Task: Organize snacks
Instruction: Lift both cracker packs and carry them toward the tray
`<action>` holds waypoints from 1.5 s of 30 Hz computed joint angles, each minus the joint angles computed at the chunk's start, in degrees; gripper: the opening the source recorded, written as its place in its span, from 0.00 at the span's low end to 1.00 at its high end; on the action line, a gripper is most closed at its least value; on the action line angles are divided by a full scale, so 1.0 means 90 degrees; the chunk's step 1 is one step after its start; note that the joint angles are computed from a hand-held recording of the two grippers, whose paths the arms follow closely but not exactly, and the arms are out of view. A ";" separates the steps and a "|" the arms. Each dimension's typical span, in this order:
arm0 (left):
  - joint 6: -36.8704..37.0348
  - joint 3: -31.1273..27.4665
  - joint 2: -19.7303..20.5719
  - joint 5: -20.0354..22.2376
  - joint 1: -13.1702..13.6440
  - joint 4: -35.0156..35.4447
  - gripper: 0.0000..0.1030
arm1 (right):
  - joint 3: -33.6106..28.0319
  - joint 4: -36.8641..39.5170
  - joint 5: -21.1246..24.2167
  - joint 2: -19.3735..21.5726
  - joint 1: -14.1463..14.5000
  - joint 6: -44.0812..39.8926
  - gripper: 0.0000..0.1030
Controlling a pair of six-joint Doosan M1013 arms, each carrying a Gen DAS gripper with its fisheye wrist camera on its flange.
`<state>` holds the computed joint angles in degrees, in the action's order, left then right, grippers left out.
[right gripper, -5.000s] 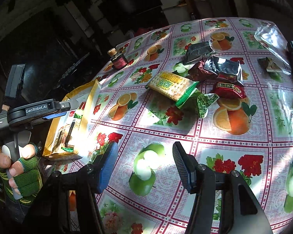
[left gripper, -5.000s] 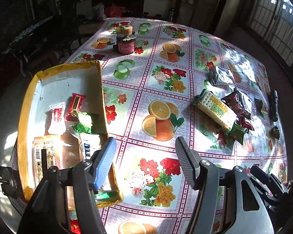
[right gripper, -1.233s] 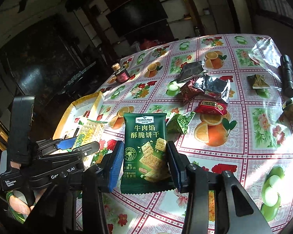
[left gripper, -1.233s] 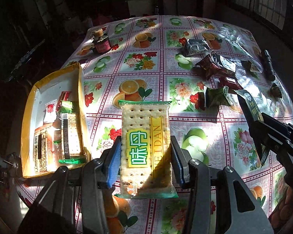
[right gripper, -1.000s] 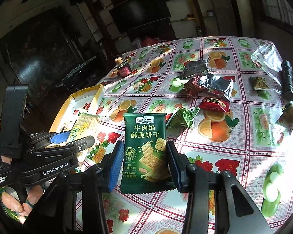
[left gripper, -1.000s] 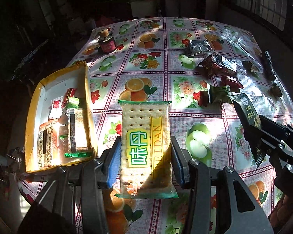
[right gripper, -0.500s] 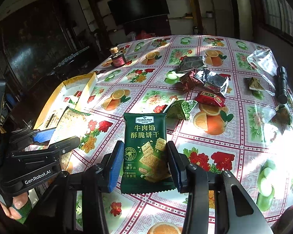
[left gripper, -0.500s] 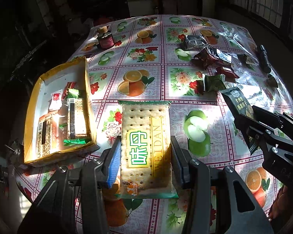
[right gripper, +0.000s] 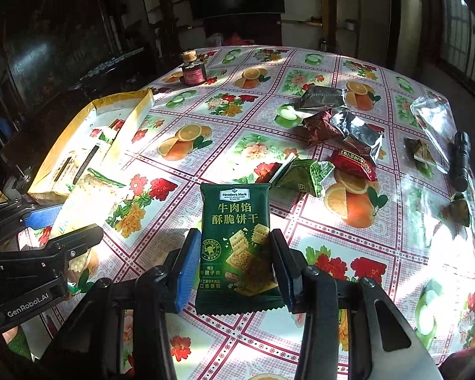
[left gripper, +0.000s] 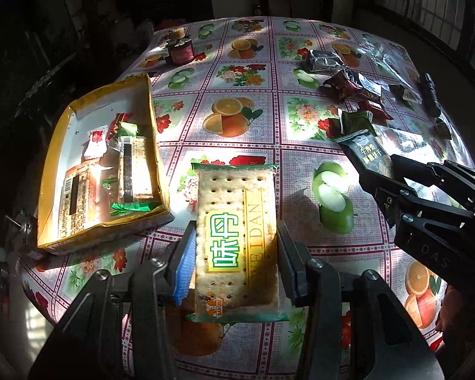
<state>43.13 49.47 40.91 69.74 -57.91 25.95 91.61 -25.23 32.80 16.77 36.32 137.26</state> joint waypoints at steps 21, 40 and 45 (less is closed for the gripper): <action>0.0187 -0.0071 0.0067 -0.0053 0.0018 -0.0217 0.46 | -0.0289 -0.0963 0.0823 0.0204 0.0131 0.0469 0.43; 0.0088 -0.0073 0.0026 -0.0082 0.0018 -0.0086 0.46 | -0.0282 -0.0841 0.0655 0.0164 0.0107 0.0370 0.43; -0.0179 0.0094 -0.0116 -0.0141 0.0085 0.0158 0.46 | -0.0206 -0.0084 0.0008 0.0086 -0.0016 -0.0068 0.43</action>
<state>41.51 50.32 39.87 68.47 -57.14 27.36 89.76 -25.99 32.87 17.54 36.18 136.65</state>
